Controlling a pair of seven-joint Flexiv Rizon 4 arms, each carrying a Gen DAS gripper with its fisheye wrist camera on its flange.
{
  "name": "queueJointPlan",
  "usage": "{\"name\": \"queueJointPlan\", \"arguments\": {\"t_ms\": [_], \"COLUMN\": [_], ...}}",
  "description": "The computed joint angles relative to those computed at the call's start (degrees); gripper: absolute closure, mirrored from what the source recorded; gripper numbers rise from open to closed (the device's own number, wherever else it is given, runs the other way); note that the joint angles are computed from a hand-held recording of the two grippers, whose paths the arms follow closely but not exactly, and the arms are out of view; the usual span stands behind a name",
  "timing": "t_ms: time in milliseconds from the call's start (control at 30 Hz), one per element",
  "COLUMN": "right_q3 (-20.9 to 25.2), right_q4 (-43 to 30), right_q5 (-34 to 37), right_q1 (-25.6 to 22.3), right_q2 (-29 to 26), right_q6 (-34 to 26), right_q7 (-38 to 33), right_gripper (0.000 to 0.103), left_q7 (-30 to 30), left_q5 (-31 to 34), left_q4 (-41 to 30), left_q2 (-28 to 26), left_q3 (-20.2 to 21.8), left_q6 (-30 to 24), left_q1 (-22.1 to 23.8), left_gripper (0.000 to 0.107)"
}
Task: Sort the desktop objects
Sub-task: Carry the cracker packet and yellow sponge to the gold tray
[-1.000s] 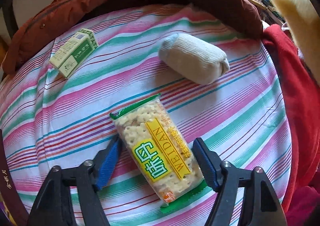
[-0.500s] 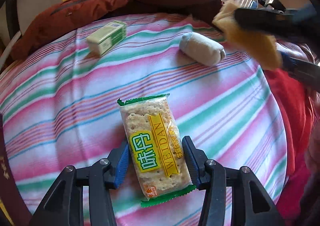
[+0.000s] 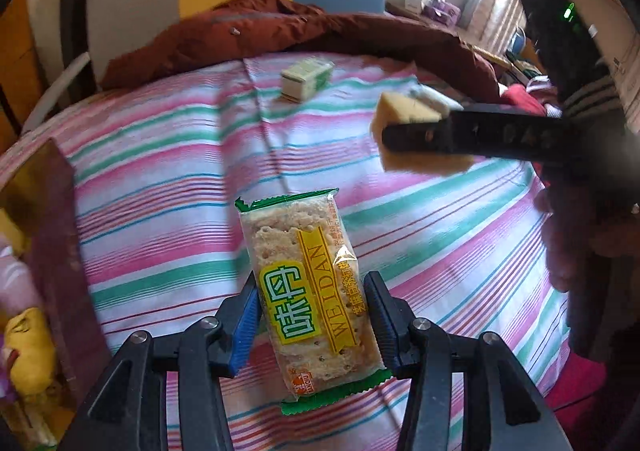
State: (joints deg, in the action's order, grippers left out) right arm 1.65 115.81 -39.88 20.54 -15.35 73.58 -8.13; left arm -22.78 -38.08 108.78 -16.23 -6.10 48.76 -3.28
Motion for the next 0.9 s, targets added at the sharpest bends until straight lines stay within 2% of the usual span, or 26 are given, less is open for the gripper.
{"name": "queueJointPlan", "arguments": {"t_ms": [233,533,900], "right_q3": [0.6,-0.5,1.1], "right_q4": [-2.1,-4.2,-8.4], "right_q5": [2.1,2.1,6.6], "right_q1": [1.3,4.1,6.1], "right_q2": [-2.4,-4.2,-5.8], "right_q6": [2.4,4.6,1.8], "right_q7": [-2.4,-5.2,-10.9], "right_gripper": [0.031,0.031,0.031], "left_q7": [4.2,7.3,8.7], "left_q5": [-5.5,-10.5,-14.3], "left_q4": [1.8,2.2,0.6], "left_q2": [2.6,3.4,3.0], "left_q3": [0.8,1.7,2.6], "left_q6": [2.4,6.8,7.5], "left_q1": [1.9,3.1,5.6], "left_gripper": [0.056,0.056,0.056]}}
